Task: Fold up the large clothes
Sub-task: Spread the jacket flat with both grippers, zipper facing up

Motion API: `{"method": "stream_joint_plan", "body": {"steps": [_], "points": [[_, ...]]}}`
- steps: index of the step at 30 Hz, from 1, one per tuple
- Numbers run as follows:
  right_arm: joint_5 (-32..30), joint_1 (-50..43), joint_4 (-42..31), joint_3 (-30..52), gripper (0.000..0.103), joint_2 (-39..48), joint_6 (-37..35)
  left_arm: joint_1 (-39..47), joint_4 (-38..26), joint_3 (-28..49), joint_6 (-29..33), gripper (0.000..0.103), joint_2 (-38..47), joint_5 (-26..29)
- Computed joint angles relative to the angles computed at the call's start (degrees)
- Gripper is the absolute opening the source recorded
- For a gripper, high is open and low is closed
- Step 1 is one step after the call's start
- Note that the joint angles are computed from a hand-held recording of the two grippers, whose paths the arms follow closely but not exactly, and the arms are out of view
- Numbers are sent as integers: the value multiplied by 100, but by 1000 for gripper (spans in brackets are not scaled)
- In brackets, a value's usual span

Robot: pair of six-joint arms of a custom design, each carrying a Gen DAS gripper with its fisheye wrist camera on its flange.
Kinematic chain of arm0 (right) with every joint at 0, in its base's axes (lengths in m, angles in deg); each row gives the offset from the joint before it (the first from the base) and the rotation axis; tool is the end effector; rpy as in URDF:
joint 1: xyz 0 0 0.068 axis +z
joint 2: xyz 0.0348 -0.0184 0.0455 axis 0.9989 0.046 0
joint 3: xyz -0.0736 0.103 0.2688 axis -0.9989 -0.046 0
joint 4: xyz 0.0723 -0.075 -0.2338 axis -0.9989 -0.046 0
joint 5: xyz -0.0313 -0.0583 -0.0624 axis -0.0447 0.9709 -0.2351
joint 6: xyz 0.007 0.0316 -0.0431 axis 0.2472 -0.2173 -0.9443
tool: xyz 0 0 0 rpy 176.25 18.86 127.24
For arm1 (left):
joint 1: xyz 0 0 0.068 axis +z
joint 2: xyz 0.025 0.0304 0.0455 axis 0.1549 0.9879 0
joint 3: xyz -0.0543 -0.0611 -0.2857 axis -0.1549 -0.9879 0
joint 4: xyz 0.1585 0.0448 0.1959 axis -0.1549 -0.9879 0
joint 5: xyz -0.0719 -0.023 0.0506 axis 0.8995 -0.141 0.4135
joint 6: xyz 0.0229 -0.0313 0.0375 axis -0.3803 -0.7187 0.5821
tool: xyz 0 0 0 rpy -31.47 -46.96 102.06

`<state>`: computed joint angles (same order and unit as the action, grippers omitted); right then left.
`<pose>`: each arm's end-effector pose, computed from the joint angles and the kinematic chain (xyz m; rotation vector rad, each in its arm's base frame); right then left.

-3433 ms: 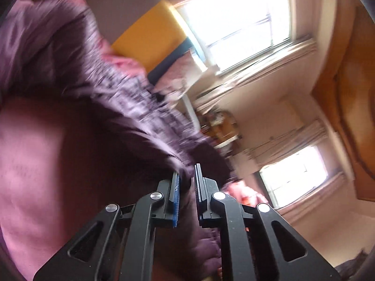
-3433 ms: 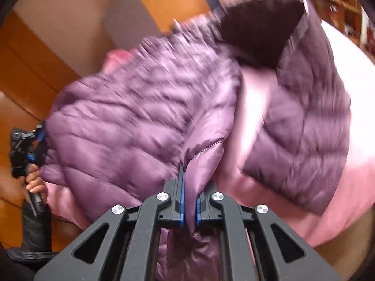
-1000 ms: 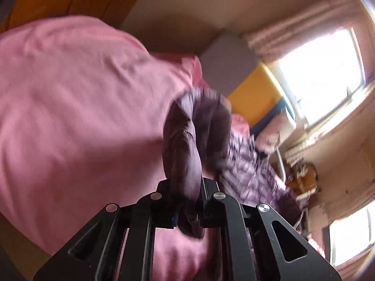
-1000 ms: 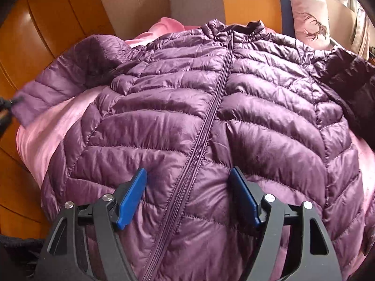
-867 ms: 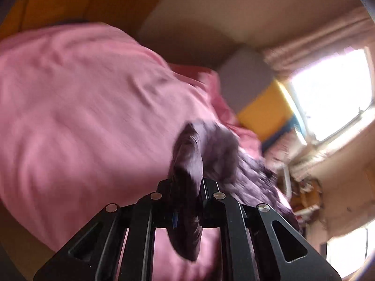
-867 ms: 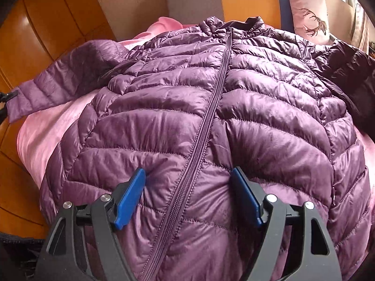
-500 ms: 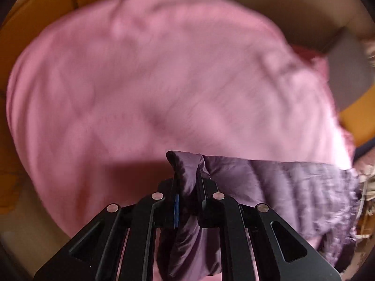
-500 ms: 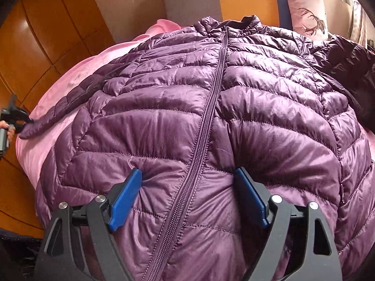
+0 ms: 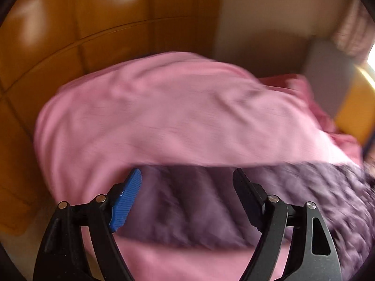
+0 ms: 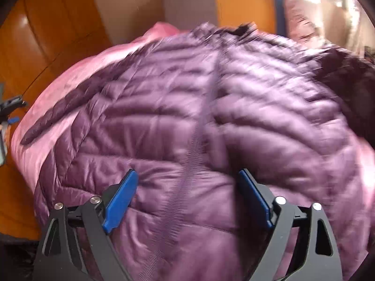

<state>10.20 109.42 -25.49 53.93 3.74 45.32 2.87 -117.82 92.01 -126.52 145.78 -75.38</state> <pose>0.2115 0.0880 0.2132 -0.2513 2.4873 0.3256 0.2004 -0.0059 0.2804 -0.8881 2.2797 0.2109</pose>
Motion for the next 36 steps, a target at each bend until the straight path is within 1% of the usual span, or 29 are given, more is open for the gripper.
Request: {"method": "stream_joint_plan", "body": {"steps": [2, 3, 5, 7, 9, 12, 14, 15, 17, 18, 19, 20, 21, 22, 24, 27, 29, 31, 33, 34, 36], "points": [[224, -441, -205, -100, 86, -615, -48, -1095, 195, -31, -476, 79, 100, -163], [293, -767, -353, -130, 86, -921, -102, -1484, 342, 16, -640, 79, 289, -228], [431, -1595, -661, -187, 86, -1507, -331, -2167, 764, 27, -857, 79, 656, -165], [540, -2481, -834, -287, 87, -1956, -742, -2860, 1243, 164, -1027, 79, 1120, -69], [389, -3414, -875, -418, 88, -2106, -1306, -3496, 1577, 428, -1140, 79, 1659, -118], [15, -4379, -717, -500, 88, -1661, -1969, -4131, 1813, 1047, -1018, 79, 2494, 2], [75, -4647, -385, -639, 88, -1247, -2311, -4478, 1906, 1513, -878, 79, 3039, 73], [-44, -4829, -230, -709, 86, -1055, -2467, -4582, 1933, 1668, -803, 79, 3219, 75], [-400, -5153, -86, -691, 80, -547, -2699, -4808, 1875, 2049, -564, 79, 3600, 70], [-550, -5240, 3, -699, 73, -400, -2815, -4933, 1732, 2307, -424, 79, 3851, 21], [-633, -5283, 14, -713, 54, -404, -2934, -4998, 1618, 2488, -314, 79, 4048, -3], [-668, -5328, -26, -682, 39, -469, -3095, -5073, 1474, 2716, -219, 79, 4290, 8], [-669, -5355, -129, -598, 19, -559, -3225, -5111, 1419, 2805, -191, 79, 4395, 38], [-828, -5488, -244, -521, 16, -588, -3302, -5123, 1380, 2863, -173, 79, 4469, 63], [-1375, -5927, -597, -222, 15, -658, -3401, -5131, 1318, 2964, -176, 79, 4659, 93], [-2294, -6910, -1228, 549, 15, -561, -3592, -5052, 1448, 2779, -206, 80, 4631, 221], [-2909, -7604, -1599, 1218, 15, -248, -3634, -5016, 1566, 2708, -215, 81, 4635, 297], [-3274, -8111, -1715, 1890, 15, 220, -3471, -4995, 1637, 2712, -220, 82, 4690, 347], [-3283, -8394, -1574, 2458, 15, 718, -3157, -5004, 1678, 2675, -216, 83, 4692, 334], [-3140, -8394, -1451, 2637, 15, 886, -2992, -5005, 1686, 2687, -207, 84, 4714, 323], [-2743, -8363, -1262, 3123, 14, 1504, -2701, -5018, 1669, 2704, -233, 85, 4733, 299]]}}
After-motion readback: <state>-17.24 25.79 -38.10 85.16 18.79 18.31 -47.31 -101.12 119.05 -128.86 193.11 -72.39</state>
